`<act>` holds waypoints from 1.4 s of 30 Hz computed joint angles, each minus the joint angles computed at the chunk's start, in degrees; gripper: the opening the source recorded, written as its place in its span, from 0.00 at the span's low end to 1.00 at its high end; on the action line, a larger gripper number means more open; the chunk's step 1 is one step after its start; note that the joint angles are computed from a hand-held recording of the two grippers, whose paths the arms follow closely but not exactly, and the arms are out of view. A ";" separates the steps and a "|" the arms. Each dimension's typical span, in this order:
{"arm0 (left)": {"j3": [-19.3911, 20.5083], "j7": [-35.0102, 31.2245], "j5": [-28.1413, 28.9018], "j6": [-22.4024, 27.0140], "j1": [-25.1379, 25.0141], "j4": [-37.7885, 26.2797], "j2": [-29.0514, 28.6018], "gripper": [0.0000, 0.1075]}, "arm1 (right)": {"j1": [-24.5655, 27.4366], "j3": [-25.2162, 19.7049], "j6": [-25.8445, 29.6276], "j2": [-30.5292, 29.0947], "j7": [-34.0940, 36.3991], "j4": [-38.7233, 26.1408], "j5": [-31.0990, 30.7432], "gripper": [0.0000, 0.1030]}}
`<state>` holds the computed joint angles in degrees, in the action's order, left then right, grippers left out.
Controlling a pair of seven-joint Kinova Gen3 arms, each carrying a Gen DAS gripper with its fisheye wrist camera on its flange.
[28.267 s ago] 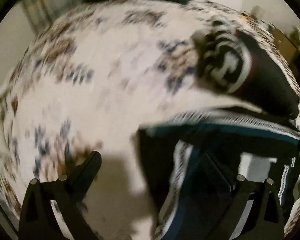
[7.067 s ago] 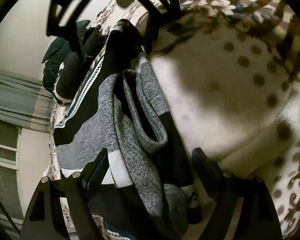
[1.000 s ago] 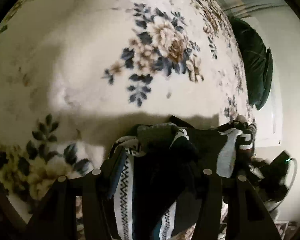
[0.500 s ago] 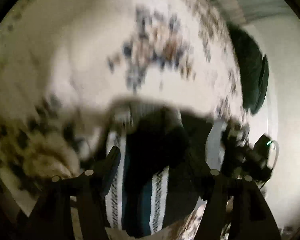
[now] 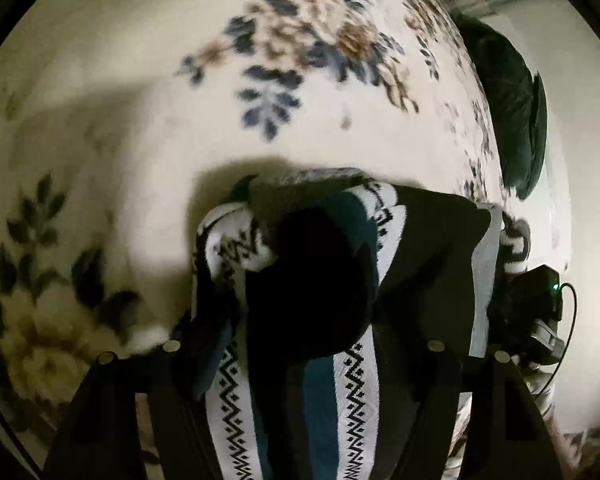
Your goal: Fold small clothes
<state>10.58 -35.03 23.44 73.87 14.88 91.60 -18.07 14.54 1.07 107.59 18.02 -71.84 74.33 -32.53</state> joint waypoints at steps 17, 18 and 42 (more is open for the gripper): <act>6.66 -27.53 5.26 9.37 1.23 -22.42 22.04 0.63 | 18.44 21.70 5.63 -29.41 -14.26 29.54 -4.93 0.22; 8.74 -28.71 4.22 10.55 0.82 -24.77 24.05 0.63 | 20.44 24.33 6.50 -31.52 -15.32 32.04 -3.06 0.23; -6.44 -19.57 -5.30 16.82 16.26 -29.00 23.25 0.66 | 2.55 15.72 -9.52 -26.92 -11.68 15.60 13.78 0.74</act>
<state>4.15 -54.60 18.15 90.69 31.14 62.60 5.18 17.08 16.79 98.07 -8.89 -83.52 89.93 -18.75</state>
